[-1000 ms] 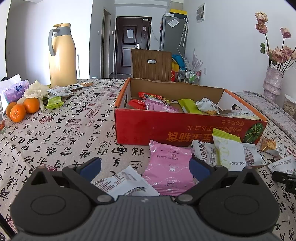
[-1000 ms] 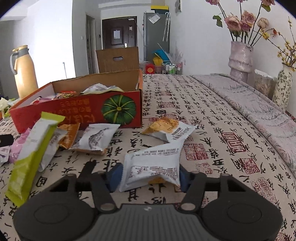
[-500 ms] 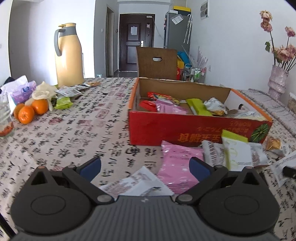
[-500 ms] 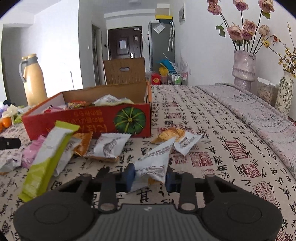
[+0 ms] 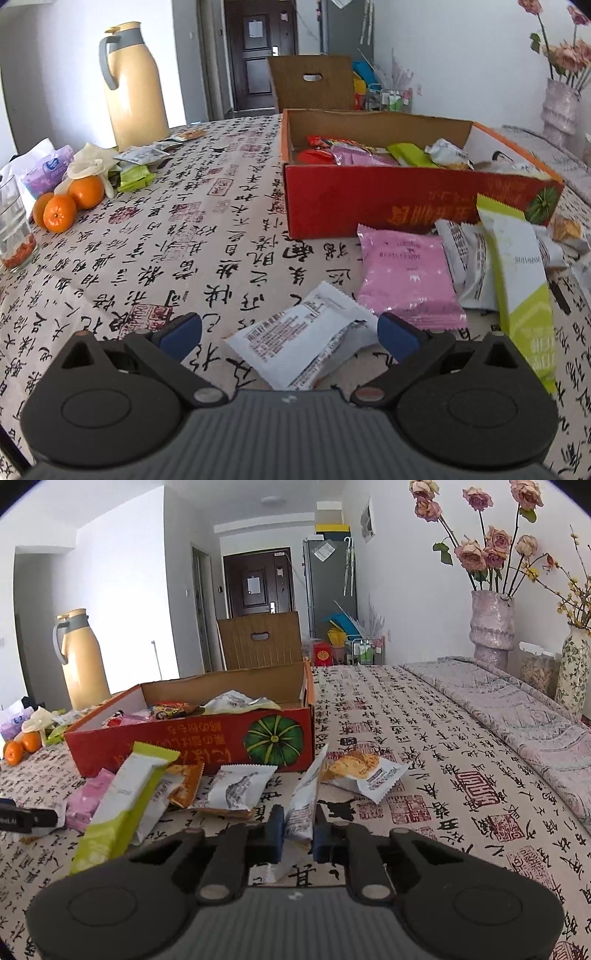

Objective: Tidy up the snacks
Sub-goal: 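Close the left gripper on another white packet while the right lifts its packet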

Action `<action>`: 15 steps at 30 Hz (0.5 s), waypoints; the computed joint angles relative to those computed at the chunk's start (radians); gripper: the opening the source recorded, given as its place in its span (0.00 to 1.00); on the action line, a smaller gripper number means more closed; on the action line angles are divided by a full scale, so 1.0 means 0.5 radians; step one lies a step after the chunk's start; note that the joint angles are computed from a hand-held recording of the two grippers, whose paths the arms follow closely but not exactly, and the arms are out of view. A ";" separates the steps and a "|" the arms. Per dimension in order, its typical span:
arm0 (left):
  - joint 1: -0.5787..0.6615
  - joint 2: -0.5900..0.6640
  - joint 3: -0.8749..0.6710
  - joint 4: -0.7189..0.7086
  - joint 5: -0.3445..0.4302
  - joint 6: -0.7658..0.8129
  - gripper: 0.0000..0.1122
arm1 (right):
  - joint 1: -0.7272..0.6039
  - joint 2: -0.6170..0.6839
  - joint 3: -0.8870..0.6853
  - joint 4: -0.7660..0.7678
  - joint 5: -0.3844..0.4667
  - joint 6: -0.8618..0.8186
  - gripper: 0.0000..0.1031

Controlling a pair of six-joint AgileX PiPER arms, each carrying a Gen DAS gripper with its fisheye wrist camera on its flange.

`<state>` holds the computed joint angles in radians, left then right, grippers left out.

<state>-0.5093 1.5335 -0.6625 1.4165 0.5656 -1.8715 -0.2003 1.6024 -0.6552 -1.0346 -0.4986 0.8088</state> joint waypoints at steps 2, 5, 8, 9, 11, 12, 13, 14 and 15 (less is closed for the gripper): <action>0.020 0.018 -0.011 -0.010 -0.042 0.050 0.92 | 0.002 -0.012 0.009 0.005 -0.006 -0.004 0.13; 0.061 0.017 -0.012 -0.024 -0.146 0.128 0.80 | 0.002 -0.033 0.026 0.009 -0.011 -0.008 0.13; 0.099 -0.024 0.031 0.073 -0.255 0.065 0.64 | 0.006 -0.049 0.038 0.025 -0.004 -0.016 0.13; 0.101 -0.036 0.043 0.099 -0.274 0.040 0.57 | 0.008 -0.053 0.042 0.033 -0.003 -0.021 0.13; 0.092 -0.055 0.064 0.147 -0.283 -0.013 0.46 | 0.009 -0.064 0.050 0.030 -0.004 -0.019 0.13; 0.082 -0.059 0.071 0.160 -0.271 -0.038 0.42 | 0.010 -0.069 0.054 0.028 -0.006 -0.019 0.13; 0.069 -0.060 0.075 0.172 -0.253 -0.056 0.42 | 0.008 -0.074 0.059 0.024 -0.012 -0.018 0.13; 0.057 -0.061 0.082 0.187 -0.237 -0.079 0.41 | 0.007 -0.081 0.064 0.021 -0.017 -0.017 0.13; 0.045 -0.063 0.088 0.200 -0.223 -0.101 0.40 | 0.007 -0.088 0.070 0.019 -0.021 -0.016 0.13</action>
<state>-0.4868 1.5019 -0.6183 1.5167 0.4541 -1.9221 -0.1966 1.5586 -0.6205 -1.0252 -0.5092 0.8011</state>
